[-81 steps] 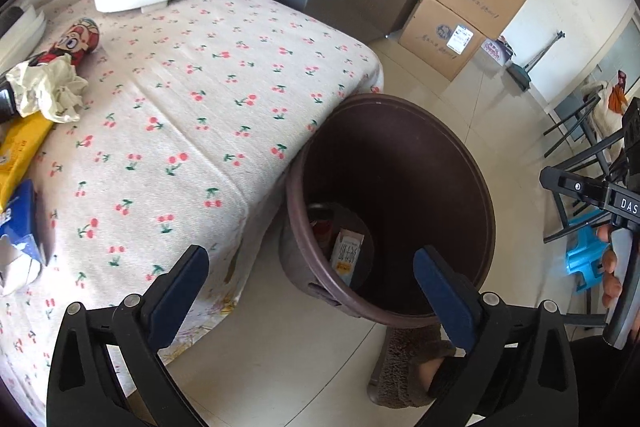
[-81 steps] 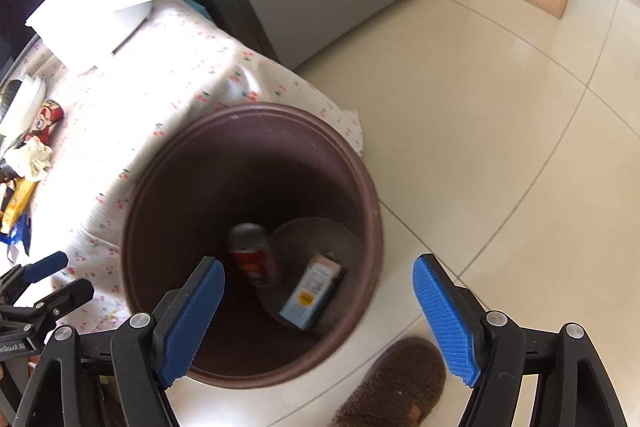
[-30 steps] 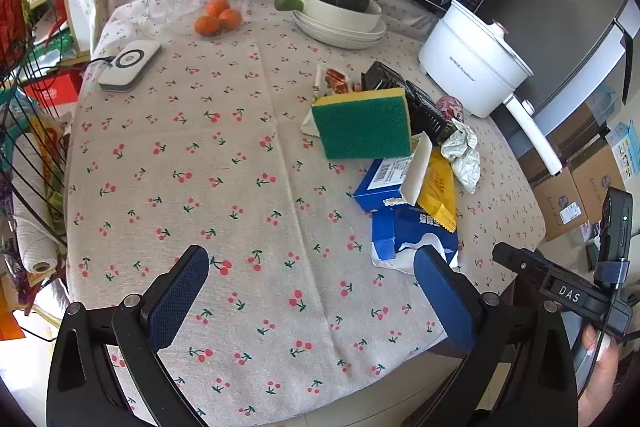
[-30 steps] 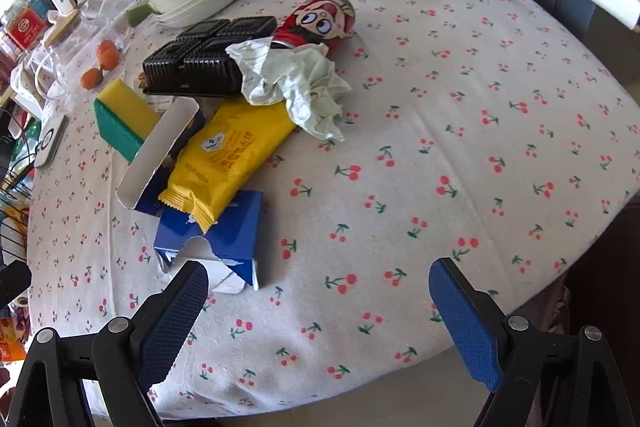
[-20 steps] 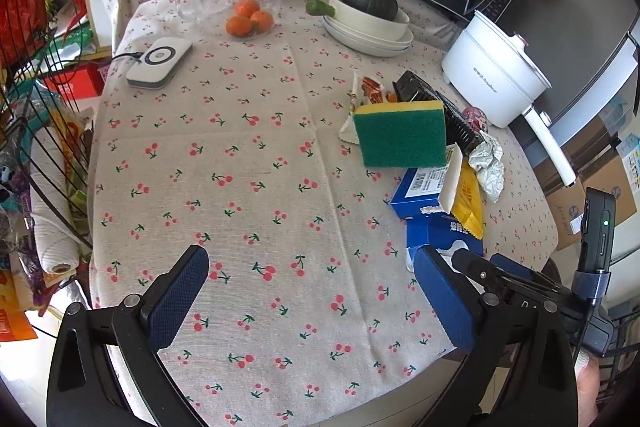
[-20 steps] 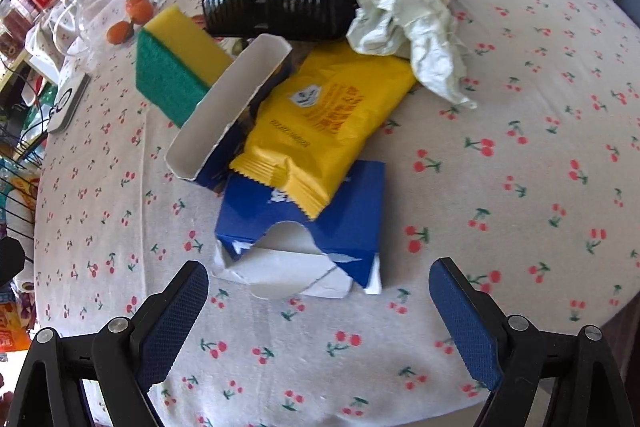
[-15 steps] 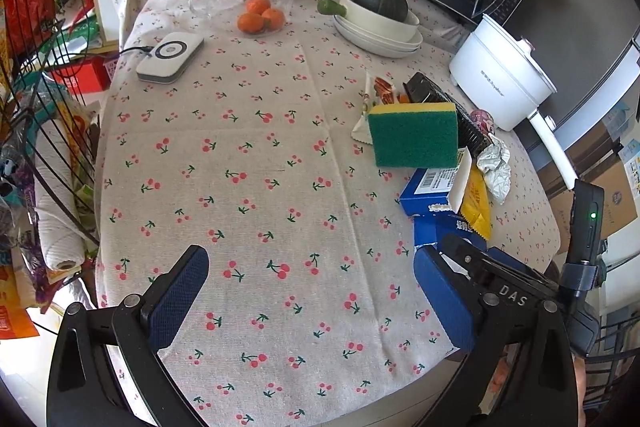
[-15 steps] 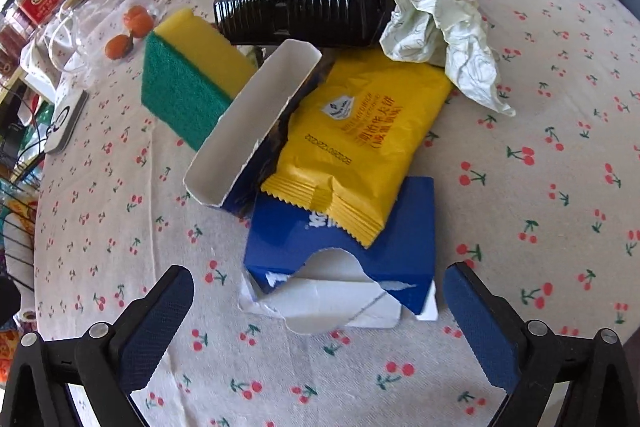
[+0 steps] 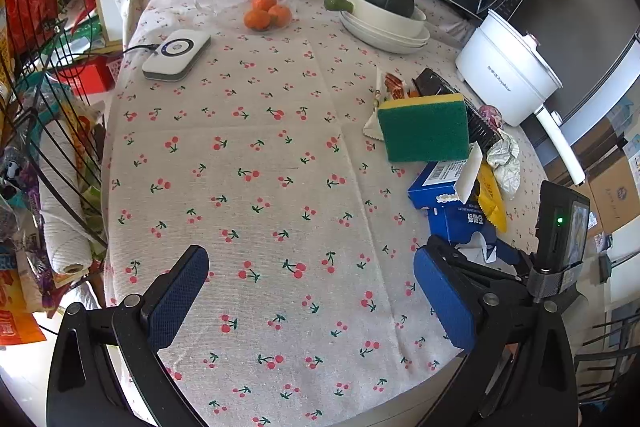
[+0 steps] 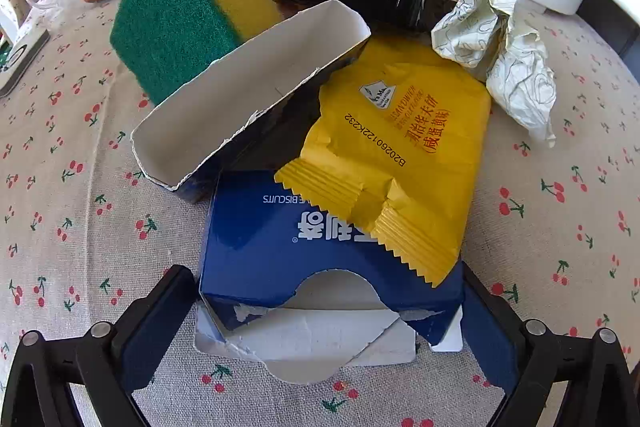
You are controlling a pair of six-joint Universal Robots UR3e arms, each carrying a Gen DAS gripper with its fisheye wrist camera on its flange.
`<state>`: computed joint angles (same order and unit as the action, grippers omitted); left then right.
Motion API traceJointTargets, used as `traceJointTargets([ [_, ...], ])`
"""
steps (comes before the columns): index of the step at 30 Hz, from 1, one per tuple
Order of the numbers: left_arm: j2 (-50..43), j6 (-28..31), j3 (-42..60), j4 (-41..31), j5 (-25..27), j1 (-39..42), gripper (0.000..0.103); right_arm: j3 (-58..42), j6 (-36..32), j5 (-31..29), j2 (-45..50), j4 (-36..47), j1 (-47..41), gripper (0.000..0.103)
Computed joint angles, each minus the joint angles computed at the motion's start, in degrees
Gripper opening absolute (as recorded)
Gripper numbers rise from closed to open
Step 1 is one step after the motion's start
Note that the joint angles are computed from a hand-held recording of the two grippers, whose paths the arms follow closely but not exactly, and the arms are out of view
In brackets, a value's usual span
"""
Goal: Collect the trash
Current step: 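Move right tool to the blue biscuit box and grasp it, then hold the biscuit box in right tool while left tool grasps the blue-white box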
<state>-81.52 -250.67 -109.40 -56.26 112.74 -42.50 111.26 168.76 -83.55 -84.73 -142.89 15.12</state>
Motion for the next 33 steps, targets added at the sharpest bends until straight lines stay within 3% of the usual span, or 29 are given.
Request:
traceJointTargets([
  [10, -6.04, 1.9, 3.3, 3.24, -1.5, -0.46, 0.103, 1.82, -10.09, 6.01, -10.67, 12.53, -11.18, 0.092],
  [16, -12.25, 4.55, 7.03, 8.97, -4.31, -0.03, 0.103, -0.06, -17.71, 10.17, -16.42, 22.23, -21.4, 0.092],
  [21, -18.1, 7.75, 12.2, 11.54, 1.0, -0.99, 0.103, -2.74, -23.51, 13.34, -18.74, 29.24, -28.91, 0.092],
  [27, -19.58, 9.36, 11.13, 17.46, -5.39, 4.7, 0.103, -6.23, -28.78, 16.37, -19.63, 35.45, -34.85, 0.092],
  [33, -25.08, 10.1, 16.68, 11.52, -7.16, 6.46, 0.103, -9.23, -33.64, 19.13, -19.96, 41.23, -40.82, 0.092],
])
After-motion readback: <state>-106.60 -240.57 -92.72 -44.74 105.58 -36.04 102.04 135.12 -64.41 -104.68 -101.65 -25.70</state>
